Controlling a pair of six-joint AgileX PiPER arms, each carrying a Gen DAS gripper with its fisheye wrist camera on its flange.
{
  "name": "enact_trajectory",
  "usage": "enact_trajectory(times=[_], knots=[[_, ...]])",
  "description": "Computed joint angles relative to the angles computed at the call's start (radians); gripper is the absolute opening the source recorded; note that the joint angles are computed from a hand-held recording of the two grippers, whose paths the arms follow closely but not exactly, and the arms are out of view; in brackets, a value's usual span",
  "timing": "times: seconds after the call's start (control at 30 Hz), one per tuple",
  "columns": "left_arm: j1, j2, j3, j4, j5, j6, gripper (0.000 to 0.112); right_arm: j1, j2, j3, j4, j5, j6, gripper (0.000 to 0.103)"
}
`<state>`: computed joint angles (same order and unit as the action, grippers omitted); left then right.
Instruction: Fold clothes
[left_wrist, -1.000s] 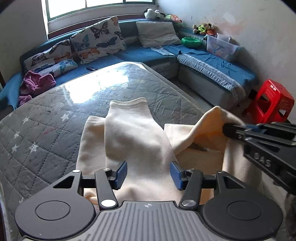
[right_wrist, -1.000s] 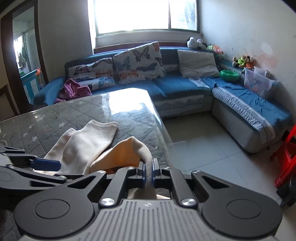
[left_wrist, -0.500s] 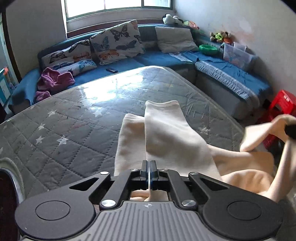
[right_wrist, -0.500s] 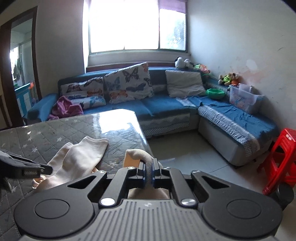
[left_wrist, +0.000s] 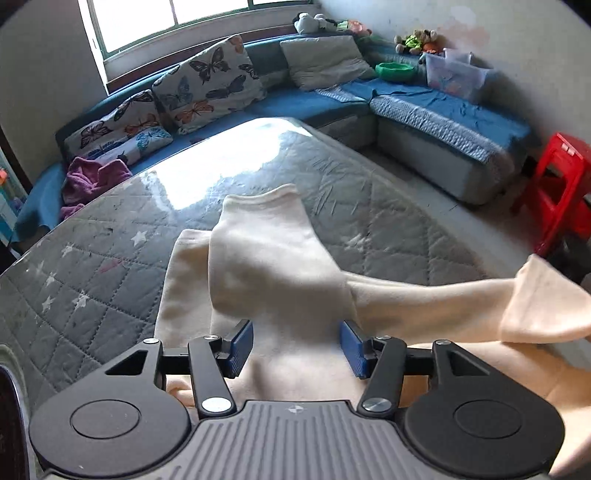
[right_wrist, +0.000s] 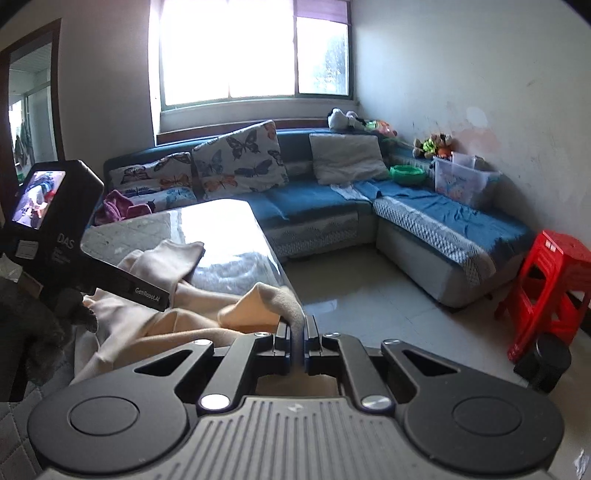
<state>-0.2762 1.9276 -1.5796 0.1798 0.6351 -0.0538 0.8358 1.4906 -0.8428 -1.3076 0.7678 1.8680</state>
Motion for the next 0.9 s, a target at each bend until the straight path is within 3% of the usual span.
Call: enact_trajectory(times=[0.03,0.07,0.1,0.17,0.37,0.47,0.63,0.8,0.9], knots=[[0.005,-0.006,0.012,0.002,-0.014,0.005,0.048,-0.002,-0.001,0.006,0.000,-0.003,0.007,0.005],[0.015,-0.008,0.013,-0.015,-0.012,0.024,0.023,-0.005,-0.003,0.010,-0.001,-0.003,0.012,0.005],[0.026,-0.012,0.014,-0.031,-0.011,0.043,0.008,-0.010,-0.007,0.016,-0.003,-0.005,0.020,0.005],[0.056,-0.033,0.033,-0.069,-0.021,0.072,0.001,-0.010,-0.017,0.027,-0.010,0.001,0.031,0.005],[0.158,-0.147,0.121,-0.148,-0.072,0.135,0.000,0.043,-0.061,0.050,-0.026,0.059,0.053,0.005],[0.189,-0.175,0.115,-0.240,-0.036,0.217,0.000,0.076,-0.075,0.051,-0.020,0.085,0.049,0.005],[0.143,-0.193,0.135,-0.312,-0.010,0.299,0.012,0.116,-0.092,0.063,-0.007,0.111,0.059,0.005],[0.054,-0.183,0.178,-0.238,-0.046,0.250,0.060,0.114,-0.103,0.078,0.019,0.104,0.057,0.005],[0.020,-0.173,0.200,-0.162,-0.055,0.209,0.063,0.106,-0.107,0.086,0.022,0.095,0.058,0.005]])
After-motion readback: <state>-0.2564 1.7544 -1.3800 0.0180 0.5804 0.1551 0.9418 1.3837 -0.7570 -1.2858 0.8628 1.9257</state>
